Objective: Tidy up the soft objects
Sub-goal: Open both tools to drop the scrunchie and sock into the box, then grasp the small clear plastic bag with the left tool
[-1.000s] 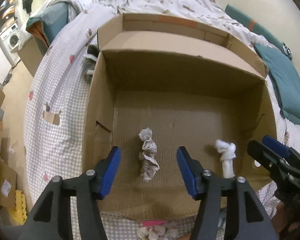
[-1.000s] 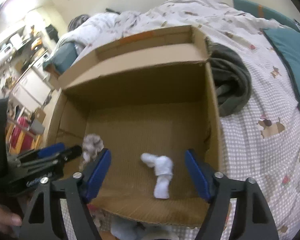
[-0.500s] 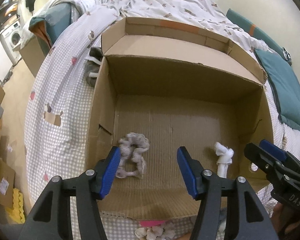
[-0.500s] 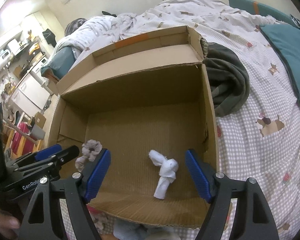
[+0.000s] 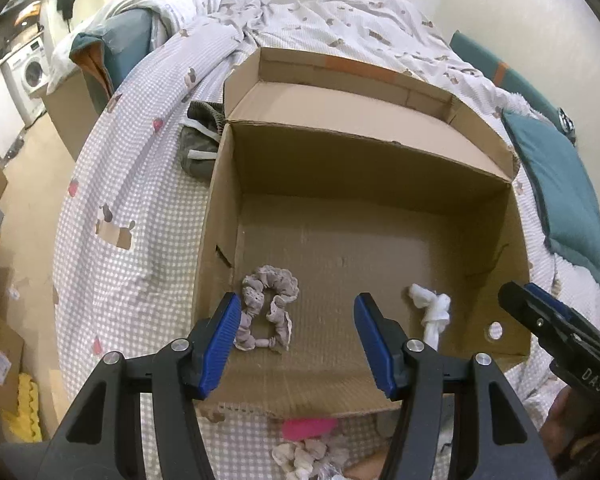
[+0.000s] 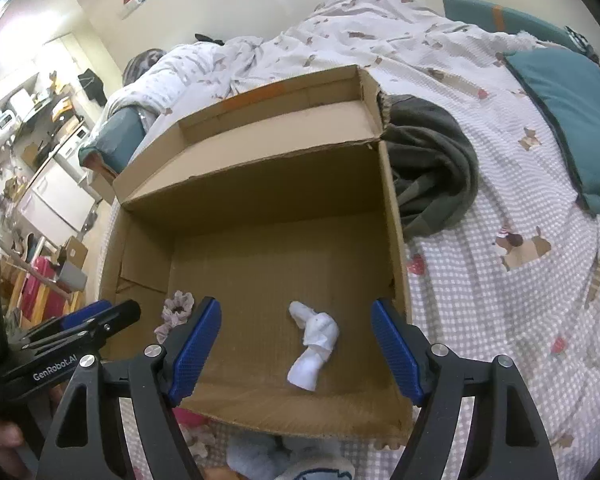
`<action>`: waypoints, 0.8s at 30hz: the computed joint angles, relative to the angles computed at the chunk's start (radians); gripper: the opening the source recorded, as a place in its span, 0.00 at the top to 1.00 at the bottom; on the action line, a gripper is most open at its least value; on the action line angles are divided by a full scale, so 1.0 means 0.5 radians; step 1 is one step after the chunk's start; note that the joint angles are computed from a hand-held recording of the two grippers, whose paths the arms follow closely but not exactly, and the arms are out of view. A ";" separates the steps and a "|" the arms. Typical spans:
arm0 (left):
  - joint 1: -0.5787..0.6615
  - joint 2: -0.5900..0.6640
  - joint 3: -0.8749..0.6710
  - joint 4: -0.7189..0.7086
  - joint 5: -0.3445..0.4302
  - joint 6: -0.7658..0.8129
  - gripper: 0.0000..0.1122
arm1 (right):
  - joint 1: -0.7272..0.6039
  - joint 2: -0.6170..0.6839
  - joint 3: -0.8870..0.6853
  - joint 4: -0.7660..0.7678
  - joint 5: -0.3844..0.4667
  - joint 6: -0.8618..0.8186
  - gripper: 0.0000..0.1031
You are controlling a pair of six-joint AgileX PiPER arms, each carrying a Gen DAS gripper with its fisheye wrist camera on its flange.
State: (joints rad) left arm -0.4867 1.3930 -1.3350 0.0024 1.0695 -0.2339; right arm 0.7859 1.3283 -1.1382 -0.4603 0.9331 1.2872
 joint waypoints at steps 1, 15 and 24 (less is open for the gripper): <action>-0.008 -0.003 -0.002 0.020 0.014 -0.010 0.51 | 0.021 -0.006 -0.007 -0.018 0.023 0.019 0.21; -0.044 -0.255 0.128 0.178 0.116 -0.075 0.51 | 0.386 -0.080 -0.046 -0.211 0.333 0.221 0.21; -0.073 -0.409 0.238 0.297 0.180 -0.145 0.51 | 0.619 -0.185 0.016 -0.271 0.516 0.497 0.21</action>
State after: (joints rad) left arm -0.5234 1.1887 -1.2162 0.1509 1.1595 -0.3062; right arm 1.0955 1.2357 -1.1303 -0.5958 1.1913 1.5356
